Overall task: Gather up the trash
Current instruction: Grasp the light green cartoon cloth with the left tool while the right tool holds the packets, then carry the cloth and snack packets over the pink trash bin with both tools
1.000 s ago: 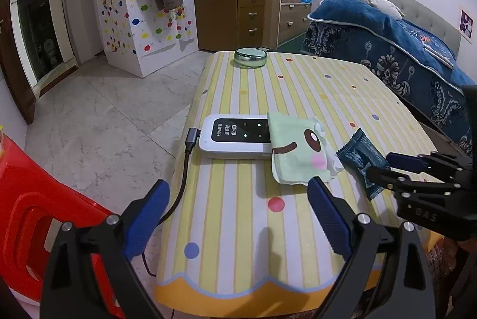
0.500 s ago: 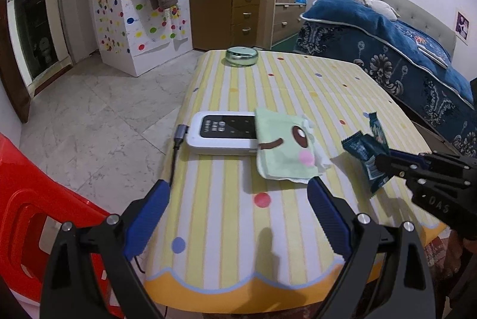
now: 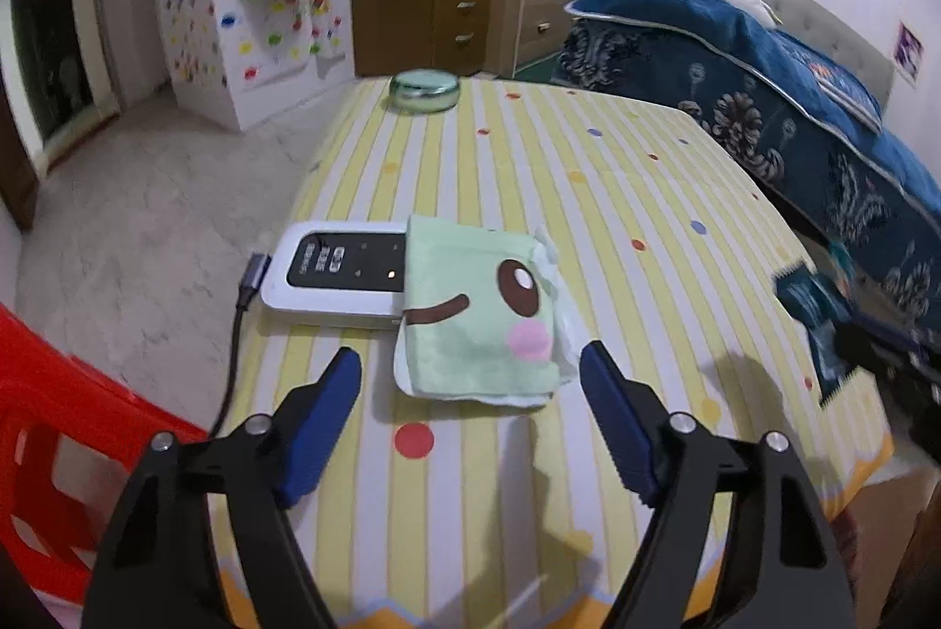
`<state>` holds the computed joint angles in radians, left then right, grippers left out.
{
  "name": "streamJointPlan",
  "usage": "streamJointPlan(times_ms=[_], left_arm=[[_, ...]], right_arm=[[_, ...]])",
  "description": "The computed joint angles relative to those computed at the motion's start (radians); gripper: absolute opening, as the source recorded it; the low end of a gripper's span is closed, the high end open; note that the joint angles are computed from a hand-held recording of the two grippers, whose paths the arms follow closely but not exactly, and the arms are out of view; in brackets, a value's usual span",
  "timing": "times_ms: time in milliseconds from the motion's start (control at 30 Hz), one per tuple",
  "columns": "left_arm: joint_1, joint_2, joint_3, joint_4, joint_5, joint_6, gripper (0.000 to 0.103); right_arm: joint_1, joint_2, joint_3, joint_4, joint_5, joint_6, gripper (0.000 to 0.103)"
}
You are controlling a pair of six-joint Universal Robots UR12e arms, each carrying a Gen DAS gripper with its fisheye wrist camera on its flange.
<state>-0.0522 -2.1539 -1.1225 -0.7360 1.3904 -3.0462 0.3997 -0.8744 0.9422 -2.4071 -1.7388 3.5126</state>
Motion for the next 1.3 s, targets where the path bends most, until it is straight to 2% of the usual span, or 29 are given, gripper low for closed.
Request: streamJointPlan(times_ms=[133, 233, 300, 367, 467, 633, 733, 900, 1100, 1300], left_arm=[[0.015, -0.019, 0.036, -0.071, -0.064, -0.051, 0.06], [0.023, -0.028, 0.048, -0.107, -0.112, -0.065, 0.044], [0.024, -0.028, 0.046, -0.106, -0.126, -0.067, 0.032], [0.029, -0.022, 0.037, -0.1, -0.167, -0.061, 0.013], [0.029, -0.001, 0.005, -0.049, -0.182, -0.039, 0.005], [0.028, 0.056, -0.072, 0.055, -0.204, 0.017, 0.003], [0.022, 0.081, -0.102, 0.081, -0.201, 0.06, 0.003], [0.006, 0.109, -0.137, 0.092, -0.194, 0.115, 0.003], [-0.021, 0.132, -0.169, 0.077, -0.232, 0.21, 0.003], [-0.051, 0.117, -0.14, 0.079, -0.251, 0.259, 0.003]], right_arm=[[0.0, -0.007, 0.013, -0.007, 0.001, 0.005, 0.018], [0.0, -0.009, 0.017, -0.012, 0.001, 0.005, 0.018], [0.001, -0.013, 0.024, -0.017, 0.0, 0.002, 0.018], [0.002, -0.016, 0.028, -0.019, -0.001, 0.0, 0.018], [0.003, -0.023, 0.038, -0.028, -0.003, 0.0, 0.018], [0.004, -0.041, 0.063, -0.051, -0.012, -0.007, 0.018], [0.003, -0.052, 0.08, -0.064, -0.018, -0.003, 0.018], [0.0, -0.071, 0.111, -0.081, -0.023, 0.008, 0.018], [-0.008, -0.108, 0.176, -0.11, -0.034, 0.042, 0.018], [-0.021, -0.162, 0.264, -0.156, -0.092, 0.089, 0.018]])
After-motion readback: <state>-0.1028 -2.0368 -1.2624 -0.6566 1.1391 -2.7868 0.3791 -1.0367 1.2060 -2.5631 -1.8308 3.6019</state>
